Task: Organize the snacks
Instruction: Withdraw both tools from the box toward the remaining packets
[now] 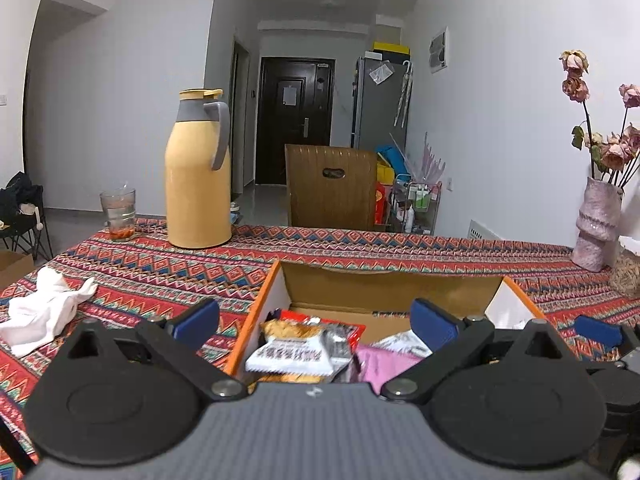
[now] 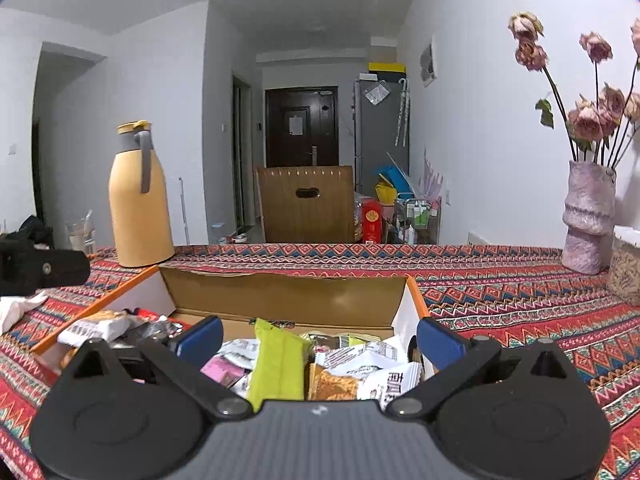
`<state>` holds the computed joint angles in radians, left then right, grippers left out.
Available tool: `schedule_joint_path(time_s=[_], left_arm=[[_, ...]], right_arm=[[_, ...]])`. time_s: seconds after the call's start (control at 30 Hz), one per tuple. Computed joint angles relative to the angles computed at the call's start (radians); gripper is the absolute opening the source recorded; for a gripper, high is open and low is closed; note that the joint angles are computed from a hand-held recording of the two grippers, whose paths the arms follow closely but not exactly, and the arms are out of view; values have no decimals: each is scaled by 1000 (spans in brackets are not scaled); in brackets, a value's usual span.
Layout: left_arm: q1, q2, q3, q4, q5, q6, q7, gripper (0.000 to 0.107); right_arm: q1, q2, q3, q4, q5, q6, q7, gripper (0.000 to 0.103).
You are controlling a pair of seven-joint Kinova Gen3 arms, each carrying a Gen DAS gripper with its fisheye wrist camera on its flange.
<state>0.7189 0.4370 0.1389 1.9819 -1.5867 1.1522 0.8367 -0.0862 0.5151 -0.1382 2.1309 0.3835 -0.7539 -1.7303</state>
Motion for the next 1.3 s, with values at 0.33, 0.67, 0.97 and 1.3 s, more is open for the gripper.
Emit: schedule_joint_path(time_s=[0.33, 0.67, 0.97, 1.3], left_arm=[[25, -36, 41, 119, 54, -10, 50, 103], [82, -52, 92, 247, 104, -2, 179, 103], [98, -47, 102, 272, 121, -22, 213, 103], [102, -46, 101, 274, 129, -38, 212, 103]], right_arm=[[31, -69, 3, 140, 52, -16, 7, 103], [100, -103, -6, 232, 161, 17, -73, 103], [100, -126, -18, 260, 201, 80, -102, 103], [-11, -132, -43, 181, 98, 300, -59, 103]])
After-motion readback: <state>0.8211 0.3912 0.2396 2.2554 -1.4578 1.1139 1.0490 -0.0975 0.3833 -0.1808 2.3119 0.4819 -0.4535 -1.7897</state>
